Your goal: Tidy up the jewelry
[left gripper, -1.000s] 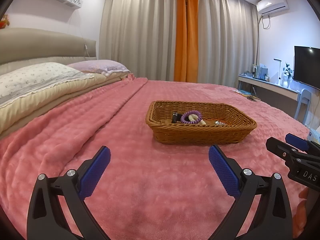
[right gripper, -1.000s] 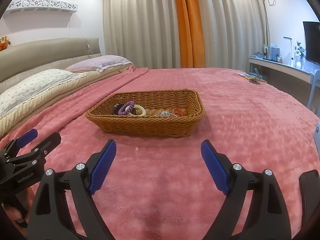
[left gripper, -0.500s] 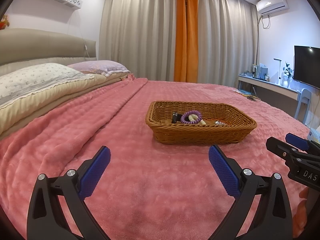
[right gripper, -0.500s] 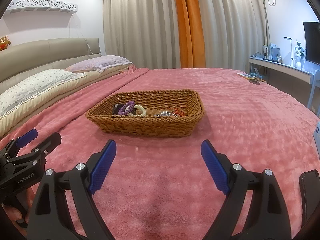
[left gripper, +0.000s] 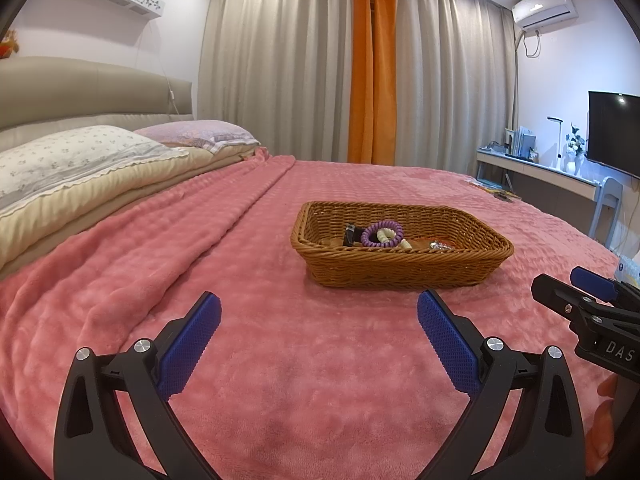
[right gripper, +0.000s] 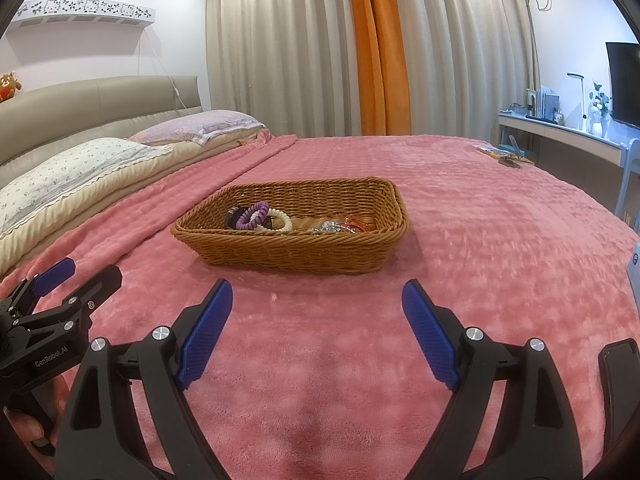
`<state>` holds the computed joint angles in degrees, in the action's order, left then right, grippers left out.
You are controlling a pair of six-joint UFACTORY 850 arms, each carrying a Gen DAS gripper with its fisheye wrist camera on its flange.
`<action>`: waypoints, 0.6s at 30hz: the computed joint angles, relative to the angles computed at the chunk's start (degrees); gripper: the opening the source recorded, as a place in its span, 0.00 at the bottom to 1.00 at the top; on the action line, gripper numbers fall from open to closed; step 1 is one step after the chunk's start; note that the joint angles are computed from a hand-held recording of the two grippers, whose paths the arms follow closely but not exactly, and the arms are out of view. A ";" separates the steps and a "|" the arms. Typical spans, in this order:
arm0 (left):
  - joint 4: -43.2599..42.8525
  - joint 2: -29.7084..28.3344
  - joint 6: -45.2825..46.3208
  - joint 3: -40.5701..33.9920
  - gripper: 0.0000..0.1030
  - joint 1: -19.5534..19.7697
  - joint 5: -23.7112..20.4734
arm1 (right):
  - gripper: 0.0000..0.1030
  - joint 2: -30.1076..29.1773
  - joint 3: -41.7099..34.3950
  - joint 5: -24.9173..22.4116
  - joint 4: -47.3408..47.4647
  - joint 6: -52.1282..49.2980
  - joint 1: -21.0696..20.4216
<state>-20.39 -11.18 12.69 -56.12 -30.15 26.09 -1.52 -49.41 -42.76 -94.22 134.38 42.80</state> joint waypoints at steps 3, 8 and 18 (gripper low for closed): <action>-0.10 0.00 0.13 0.05 0.93 0.00 0.00 | 0.80 0.03 -0.02 0.03 0.01 0.03 -0.05; 0.03 0.03 0.02 0.09 0.93 0.05 -0.01 | 0.80 0.08 0.01 0.13 -0.04 0.11 -0.08; 0.05 -0.05 0.02 0.07 0.93 0.06 0.02 | 0.80 0.05 0.01 0.25 -0.23 0.30 -0.17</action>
<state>-20.35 -11.24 12.71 -56.05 -30.09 26.10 -1.47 -49.40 -42.51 -94.46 134.68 42.63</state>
